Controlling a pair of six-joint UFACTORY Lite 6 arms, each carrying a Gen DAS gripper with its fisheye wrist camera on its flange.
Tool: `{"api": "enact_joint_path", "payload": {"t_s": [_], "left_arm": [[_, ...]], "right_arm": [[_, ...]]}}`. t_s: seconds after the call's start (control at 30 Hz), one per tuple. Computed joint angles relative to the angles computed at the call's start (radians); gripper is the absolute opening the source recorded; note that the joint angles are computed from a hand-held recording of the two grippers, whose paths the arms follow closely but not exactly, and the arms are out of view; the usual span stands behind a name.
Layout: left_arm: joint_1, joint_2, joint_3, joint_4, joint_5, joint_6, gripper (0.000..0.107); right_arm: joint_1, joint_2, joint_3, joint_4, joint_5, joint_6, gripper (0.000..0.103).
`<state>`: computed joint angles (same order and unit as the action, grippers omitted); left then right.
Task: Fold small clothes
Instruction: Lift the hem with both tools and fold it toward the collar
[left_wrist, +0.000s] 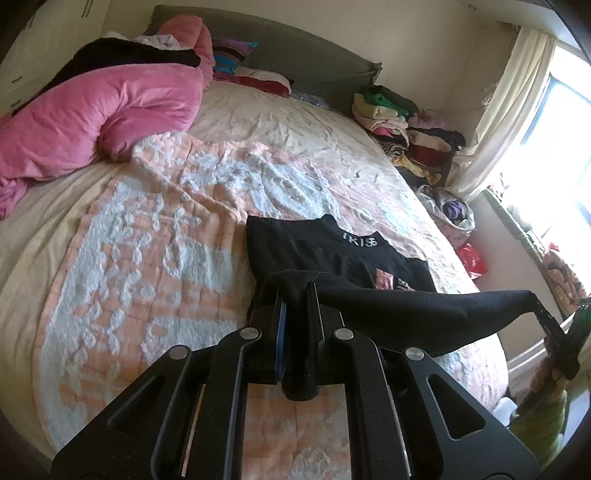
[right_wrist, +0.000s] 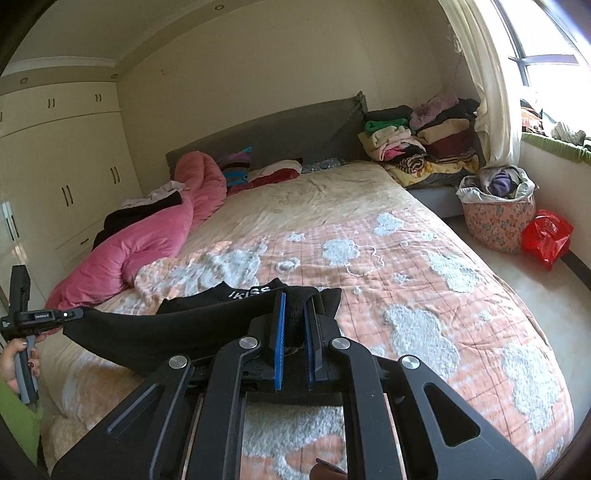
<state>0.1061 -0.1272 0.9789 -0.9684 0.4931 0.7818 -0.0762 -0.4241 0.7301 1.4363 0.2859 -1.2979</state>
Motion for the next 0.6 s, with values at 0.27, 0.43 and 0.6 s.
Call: {"api": "enact_joint_path", "payload": {"t_s": [0.27, 0.43, 0.6], "left_arm": [[-0.048, 0.078, 0.068, 0.043, -0.070, -0.039, 0.003], [-0.063, 0.136, 0.108, 0.048, -0.104, -0.046, 0.003], [-0.061, 0.195, 0.149, 0.026, -0.117, -0.032, 0.003]], "right_arm": [[-0.001, 0.143, 0.070, 0.173, -0.023, -0.169, 0.008], [0.027, 0.228, 0.128, 0.249, -0.062, -0.251, 0.008], [0.048, 0.311, 0.189, 0.334, -0.093, -0.345, 0.008]]}}
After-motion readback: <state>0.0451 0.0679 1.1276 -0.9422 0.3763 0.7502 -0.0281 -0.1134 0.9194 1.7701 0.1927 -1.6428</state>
